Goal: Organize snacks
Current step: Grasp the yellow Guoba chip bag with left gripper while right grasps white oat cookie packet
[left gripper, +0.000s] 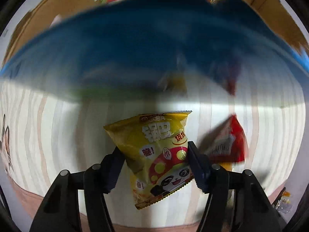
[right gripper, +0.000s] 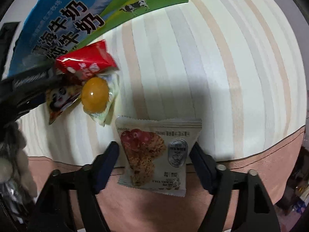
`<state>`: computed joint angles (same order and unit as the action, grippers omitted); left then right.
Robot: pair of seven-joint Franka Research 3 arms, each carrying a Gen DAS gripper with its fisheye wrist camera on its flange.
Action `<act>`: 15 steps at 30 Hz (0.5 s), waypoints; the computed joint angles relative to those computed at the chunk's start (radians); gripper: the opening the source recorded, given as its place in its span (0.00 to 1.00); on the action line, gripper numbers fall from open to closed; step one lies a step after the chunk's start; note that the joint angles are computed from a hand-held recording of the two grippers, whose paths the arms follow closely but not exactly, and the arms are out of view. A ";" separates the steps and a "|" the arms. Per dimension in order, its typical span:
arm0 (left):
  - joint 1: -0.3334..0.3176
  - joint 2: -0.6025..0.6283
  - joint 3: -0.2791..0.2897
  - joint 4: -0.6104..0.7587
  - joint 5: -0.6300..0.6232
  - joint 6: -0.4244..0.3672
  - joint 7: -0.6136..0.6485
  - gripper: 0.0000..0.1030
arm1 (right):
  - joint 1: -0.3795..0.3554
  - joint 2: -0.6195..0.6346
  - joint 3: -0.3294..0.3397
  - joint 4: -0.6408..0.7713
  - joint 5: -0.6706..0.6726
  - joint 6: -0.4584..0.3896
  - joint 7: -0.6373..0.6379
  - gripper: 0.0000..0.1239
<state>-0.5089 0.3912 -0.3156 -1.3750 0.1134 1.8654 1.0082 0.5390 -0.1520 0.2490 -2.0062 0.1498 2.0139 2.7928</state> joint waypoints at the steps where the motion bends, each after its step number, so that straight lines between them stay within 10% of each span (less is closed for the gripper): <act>1: 0.024 -0.058 -0.007 -0.085 -0.036 0.033 0.011 0.58 | 0.001 -0.015 -0.001 -0.014 -0.002 0.003 -0.010 0.49; 15: 0.056 -0.621 0.034 -0.799 -0.439 0.081 0.140 0.60 | 0.056 -0.037 0.032 -0.025 0.098 -0.041 -0.158 0.46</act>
